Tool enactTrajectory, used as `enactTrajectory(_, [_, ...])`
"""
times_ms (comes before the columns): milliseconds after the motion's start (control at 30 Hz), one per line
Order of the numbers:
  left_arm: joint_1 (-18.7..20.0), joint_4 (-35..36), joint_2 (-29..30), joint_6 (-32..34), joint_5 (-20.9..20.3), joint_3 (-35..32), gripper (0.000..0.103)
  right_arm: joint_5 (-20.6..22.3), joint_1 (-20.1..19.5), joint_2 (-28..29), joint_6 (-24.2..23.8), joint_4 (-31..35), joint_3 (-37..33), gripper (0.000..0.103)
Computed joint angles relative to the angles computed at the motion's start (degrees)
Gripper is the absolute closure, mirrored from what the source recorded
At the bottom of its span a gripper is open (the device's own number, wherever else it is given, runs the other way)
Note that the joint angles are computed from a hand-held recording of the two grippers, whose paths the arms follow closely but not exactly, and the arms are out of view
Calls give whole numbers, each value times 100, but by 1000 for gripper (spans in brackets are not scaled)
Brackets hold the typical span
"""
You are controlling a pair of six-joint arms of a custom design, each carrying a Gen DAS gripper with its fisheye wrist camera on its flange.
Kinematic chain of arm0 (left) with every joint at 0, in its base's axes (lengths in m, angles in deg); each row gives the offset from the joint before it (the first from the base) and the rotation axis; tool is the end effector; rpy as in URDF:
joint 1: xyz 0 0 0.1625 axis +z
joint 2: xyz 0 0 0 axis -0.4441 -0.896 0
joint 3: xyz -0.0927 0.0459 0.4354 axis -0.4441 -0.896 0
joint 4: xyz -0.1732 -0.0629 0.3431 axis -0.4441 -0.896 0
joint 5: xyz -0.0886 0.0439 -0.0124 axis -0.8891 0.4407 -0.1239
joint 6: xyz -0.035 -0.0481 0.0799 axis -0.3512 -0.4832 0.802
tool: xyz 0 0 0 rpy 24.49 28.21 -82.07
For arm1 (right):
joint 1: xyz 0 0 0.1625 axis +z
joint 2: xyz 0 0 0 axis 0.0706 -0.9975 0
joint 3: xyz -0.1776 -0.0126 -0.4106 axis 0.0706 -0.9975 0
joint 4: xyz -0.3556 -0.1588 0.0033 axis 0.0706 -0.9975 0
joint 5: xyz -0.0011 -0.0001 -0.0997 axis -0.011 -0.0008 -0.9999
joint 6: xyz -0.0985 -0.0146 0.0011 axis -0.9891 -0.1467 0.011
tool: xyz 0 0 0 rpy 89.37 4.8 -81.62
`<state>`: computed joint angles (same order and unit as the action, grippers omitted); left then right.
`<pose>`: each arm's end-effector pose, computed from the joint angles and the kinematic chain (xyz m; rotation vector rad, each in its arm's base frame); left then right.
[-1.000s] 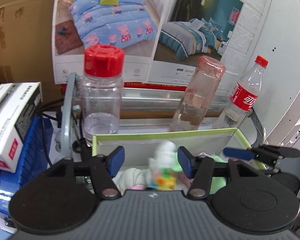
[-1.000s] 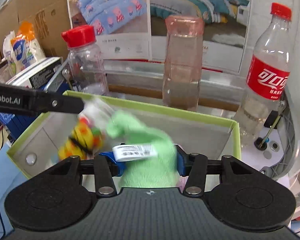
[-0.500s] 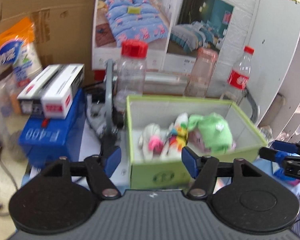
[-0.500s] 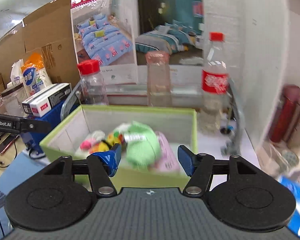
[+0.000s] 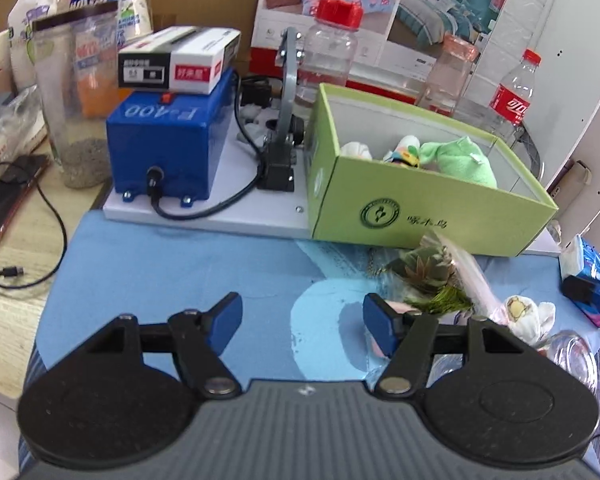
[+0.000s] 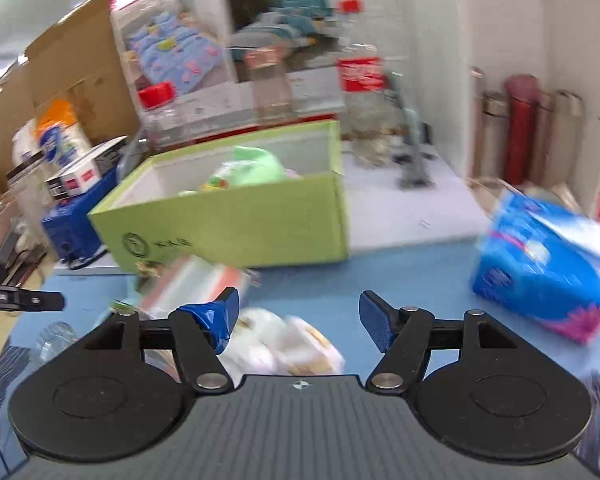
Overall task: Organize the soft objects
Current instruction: 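Withdraw both tools from the box back over the table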
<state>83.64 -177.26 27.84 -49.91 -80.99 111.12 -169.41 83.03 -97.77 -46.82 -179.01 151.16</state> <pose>-0.1013 -0.5683 0.1697 -0.2055 2.1672 -1.1521 0.1061 -0.7490 0.0818 1.2034 -2.5409 0.8878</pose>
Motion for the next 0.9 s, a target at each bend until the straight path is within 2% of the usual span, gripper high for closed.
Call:
enactTrajectory(100, [-33, -49, 17, 247, 41, -92, 37, -274, 352, 196, -385, 1445, -690, 50])
enactTrajectory(267, [22, 15, -10, 258, -1, -126, 37, -1444, 945, 990, -753, 3463, -2162, 49])
enactTrajectory(300, [40, 43, -28, 234, -18, -120, 37, -1643, 996, 1122, -794, 3642, -2344, 49])
enactTrajectory(400, [83, 135, -56, 307, -1, -138, 37, -2319, 1072, 1365, -1006, 3249, -2521, 49])
enactTrajectory(433, [93, 174, -46, 354, 20, -180, 37, -2413, 1051, 1388, -1033, 3051, -2534, 49])
enactTrajectory(500, [120, 266, -17, 474, -9, -301, 37, -2423, 958, 1346, -894, 2900, -2582, 49])
enactTrajectory(600, [169, 541, 50, 733, -310, -580, 37, -2399, 817, 1226, -878, 2424, -2458, 48])
enactTrajectory(700, [276, 1082, 98, 964, -985, -958, 37, -2284, 701, 1087, -934, 1732, -2144, 47])
enactTrajectory(800, [504, 2285, 121, 1226, -1978, -1575, 36, -2044, 596, 947, -878, 1427, -1907, 47])
enactTrajectory(900, [663, 3681, 287, 1580, -2514, -2343, 36, -1714, 491, 798, -744, 1510, -1744, 47])
